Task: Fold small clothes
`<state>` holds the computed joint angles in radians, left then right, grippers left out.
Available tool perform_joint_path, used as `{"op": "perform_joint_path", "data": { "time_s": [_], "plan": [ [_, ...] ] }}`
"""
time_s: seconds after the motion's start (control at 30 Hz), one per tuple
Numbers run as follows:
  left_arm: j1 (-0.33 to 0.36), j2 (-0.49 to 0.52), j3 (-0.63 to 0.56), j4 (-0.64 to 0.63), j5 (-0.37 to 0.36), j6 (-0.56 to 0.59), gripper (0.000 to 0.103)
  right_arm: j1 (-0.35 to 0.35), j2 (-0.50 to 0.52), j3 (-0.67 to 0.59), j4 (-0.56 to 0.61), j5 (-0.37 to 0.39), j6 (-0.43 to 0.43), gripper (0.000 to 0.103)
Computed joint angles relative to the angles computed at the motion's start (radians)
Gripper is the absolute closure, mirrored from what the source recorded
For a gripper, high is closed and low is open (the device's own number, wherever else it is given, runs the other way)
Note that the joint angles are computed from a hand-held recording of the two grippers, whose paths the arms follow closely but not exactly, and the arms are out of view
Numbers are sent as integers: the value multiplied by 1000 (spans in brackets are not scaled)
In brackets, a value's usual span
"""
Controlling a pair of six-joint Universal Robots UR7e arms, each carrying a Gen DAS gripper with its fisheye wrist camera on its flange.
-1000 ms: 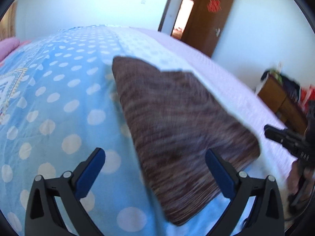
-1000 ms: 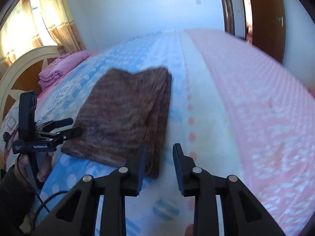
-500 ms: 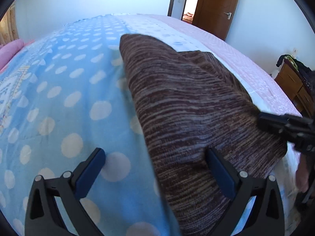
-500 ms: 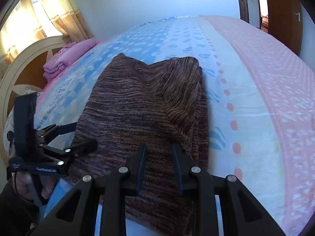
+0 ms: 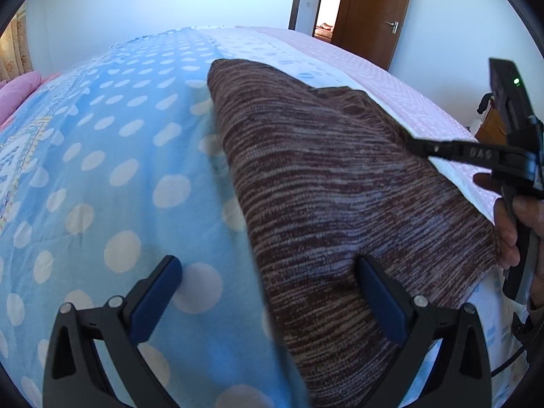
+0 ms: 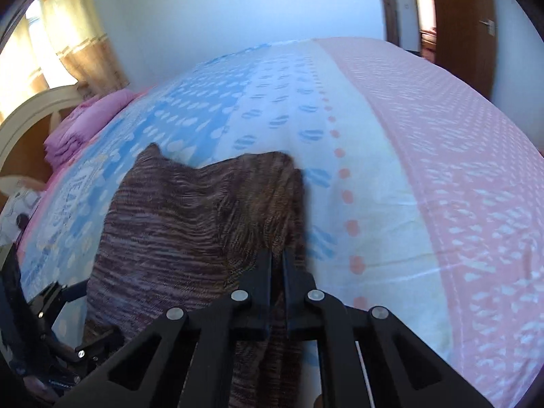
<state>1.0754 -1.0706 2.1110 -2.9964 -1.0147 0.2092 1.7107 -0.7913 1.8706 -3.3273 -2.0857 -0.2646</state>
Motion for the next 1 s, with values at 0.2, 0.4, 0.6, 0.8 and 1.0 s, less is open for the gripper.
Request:
{"op": "perform_joint_path", "data": {
  "time_s": [0.2, 0.4, 0.6, 0.8, 1.0],
  "plan": [
    [4, -3, 0, -1, -7, 1, 0, 16, 9, 16, -71, -13, -73, 98],
    [5, -2, 0, -4, -8, 1, 0, 74, -39, 97, -110, 81, -137, 97],
    [3, 0, 2, -6, -5, 1, 0, 49, -28, 113, 20, 22, -123, 97],
    [1, -2, 1, 6, -1, -3, 0, 2, -70, 175, -14, 101, -126, 100],
    [-2, 0, 0, 9, 6, -5, 0, -7, -98, 171, 35, 143, -134, 97]
  ]
}}
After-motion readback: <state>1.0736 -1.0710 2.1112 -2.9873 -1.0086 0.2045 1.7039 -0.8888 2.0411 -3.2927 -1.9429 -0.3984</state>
